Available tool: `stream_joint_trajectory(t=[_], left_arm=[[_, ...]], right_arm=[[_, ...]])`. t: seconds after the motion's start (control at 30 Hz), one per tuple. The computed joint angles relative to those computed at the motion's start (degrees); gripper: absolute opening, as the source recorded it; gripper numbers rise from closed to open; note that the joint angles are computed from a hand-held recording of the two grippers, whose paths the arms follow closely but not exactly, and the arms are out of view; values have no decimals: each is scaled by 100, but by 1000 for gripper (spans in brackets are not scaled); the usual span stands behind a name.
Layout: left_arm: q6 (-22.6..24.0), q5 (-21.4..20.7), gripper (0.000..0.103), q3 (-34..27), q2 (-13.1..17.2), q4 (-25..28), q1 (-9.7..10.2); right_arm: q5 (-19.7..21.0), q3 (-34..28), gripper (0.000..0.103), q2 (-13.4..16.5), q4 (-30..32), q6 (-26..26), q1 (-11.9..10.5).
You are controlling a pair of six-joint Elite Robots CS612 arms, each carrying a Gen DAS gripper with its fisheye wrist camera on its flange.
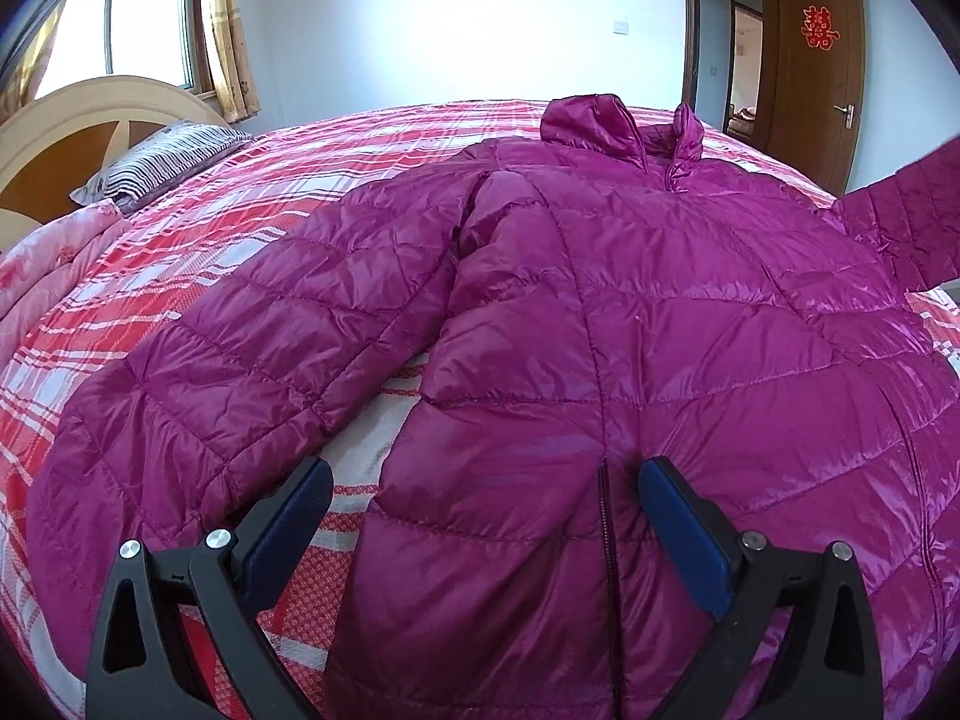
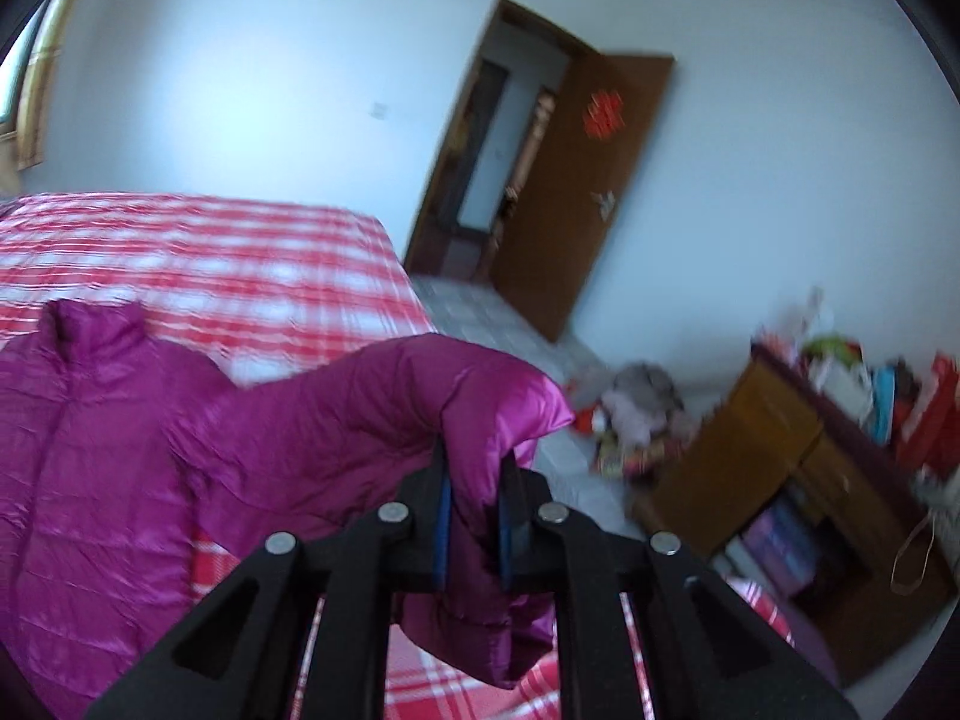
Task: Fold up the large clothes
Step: 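Lift the gripped sleeve with the right gripper and fold it across the jacket body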
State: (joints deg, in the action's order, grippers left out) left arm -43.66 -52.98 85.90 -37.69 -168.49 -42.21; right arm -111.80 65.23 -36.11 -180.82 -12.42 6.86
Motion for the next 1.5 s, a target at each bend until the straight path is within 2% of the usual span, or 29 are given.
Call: stream_joint_trajectory(t=[0.17,0.4,0.53,0.7,0.9,1.13,1.27,1.37,1.4,1.43,1.5], left_arm=[[-2,-45,102,19,0,-72,9],[-8,-91,102,41,-2,-147,17],[-17,-118,102,47,0,-181,23],[-13,-110,102,48,4,-198,22],[-17,-120,102,53,2,-212,22],[-2,-36,102,32,12,-164,4],[-2,-7,102,27,17,-143,-7],[3,5,102,21,16,-109,-7],[-1,-18,102,20,12,-101,-1],[-8,-73,102,25,7,-110,12],[-29,-201,102,26,0,-132,44]], right_arm=[[187,-89,13,71,-327,-577,209],[456,-440,13,288,-419,-1353,480],[637,-726,13,510,-403,-1868,649],[898,-1054,13,756,-57,-2112,816],[1051,-1599,13,1171,484,-2147,1013],[1196,-2239,13,1668,1335,-1807,1136],[1442,-2458,14,1826,1768,-1441,1134],[1970,-2384,29,1777,1964,-1134,1086],[2241,-2313,50,1722,2027,-1035,1057],[2608,-2183,64,1633,2036,-935,1009],[3082,-1968,66,1492,1917,-774,944]])
